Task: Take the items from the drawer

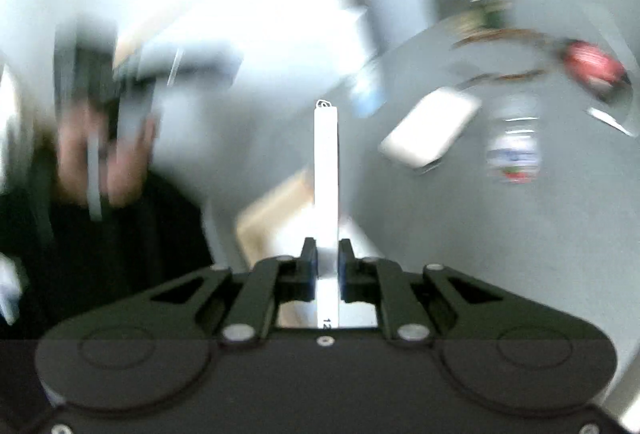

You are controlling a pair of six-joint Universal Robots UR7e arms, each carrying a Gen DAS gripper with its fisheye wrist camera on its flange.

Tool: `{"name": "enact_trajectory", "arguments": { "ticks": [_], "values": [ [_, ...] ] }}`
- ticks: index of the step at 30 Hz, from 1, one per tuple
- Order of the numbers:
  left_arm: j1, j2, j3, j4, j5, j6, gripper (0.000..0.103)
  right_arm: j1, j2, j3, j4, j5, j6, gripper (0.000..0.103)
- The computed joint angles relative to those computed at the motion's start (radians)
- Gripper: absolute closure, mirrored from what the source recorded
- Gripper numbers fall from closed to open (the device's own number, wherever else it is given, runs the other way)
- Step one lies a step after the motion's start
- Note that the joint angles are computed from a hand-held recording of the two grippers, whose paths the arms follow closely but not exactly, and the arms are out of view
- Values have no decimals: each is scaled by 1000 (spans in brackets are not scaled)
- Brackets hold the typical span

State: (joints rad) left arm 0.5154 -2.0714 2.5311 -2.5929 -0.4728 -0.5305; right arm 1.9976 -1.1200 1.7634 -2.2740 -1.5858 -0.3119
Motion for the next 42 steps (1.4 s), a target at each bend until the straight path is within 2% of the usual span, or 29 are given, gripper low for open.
{"name": "enact_trajectory", "arguments": {
  "ticks": [2,5,8,10,12,13,14,15,16,18,19,25,26,27,29,34,36,37,38,41,42],
  "values": [
    [3,6,-2,7,-3,0,0,-41,-15,-9,-42,-23,91,94],
    [6,18,-6,16,-3,-11,0,-87,6,-44,-73,-105,210,94],
    [7,26,-8,24,-6,-21,0,-114,51,-55,-130,-182,264,89],
    [3,24,-10,37,-9,-21,0,-102,89,-55,-201,-302,252,75],
    [-4,20,-11,60,-9,-18,0,-71,117,-25,-298,-462,219,71],
    [-6,17,-11,69,-8,-17,0,-56,129,-10,-345,-533,203,63],
    [-6,13,-11,74,-7,-18,0,-39,128,9,-382,-571,195,57],
    [-3,13,-11,75,-8,-19,0,-23,129,39,-446,-596,167,44],
    [2,14,-13,75,-9,-21,0,-5,132,66,-509,-618,138,36],
    [15,19,-16,70,-15,-28,0,39,151,105,-597,-656,83,29],
    [20,21,-17,65,-18,-31,0,53,167,108,-604,-676,84,24],
    [36,31,-26,69,-48,-31,0,99,306,79,-634,-848,113,25],
    [37,34,-28,79,-50,-30,0,97,314,76,-643,-858,124,28],
    [39,36,-30,89,-51,-31,0,91,315,71,-641,-849,175,33],
    [40,35,-30,93,-53,-30,0,81,338,49,-662,-869,228,33],
    [44,34,-27,74,-57,-25,0,74,350,42,-702,-882,191,32],
    [44,32,-24,58,-56,-20,0,94,337,74,-798,-880,136,26],
    [41,29,-22,49,-53,-18,0,107,321,96,-849,-863,109,22],
    [38,26,-20,46,-50,-19,0,120,291,124,-874,-812,98,22],
    [24,13,-10,30,-32,-22,0,157,209,172,-800,-698,147,22],
    [20,10,-7,19,-25,-20,0,169,173,186,-733,-631,173,22]
  ]
}}
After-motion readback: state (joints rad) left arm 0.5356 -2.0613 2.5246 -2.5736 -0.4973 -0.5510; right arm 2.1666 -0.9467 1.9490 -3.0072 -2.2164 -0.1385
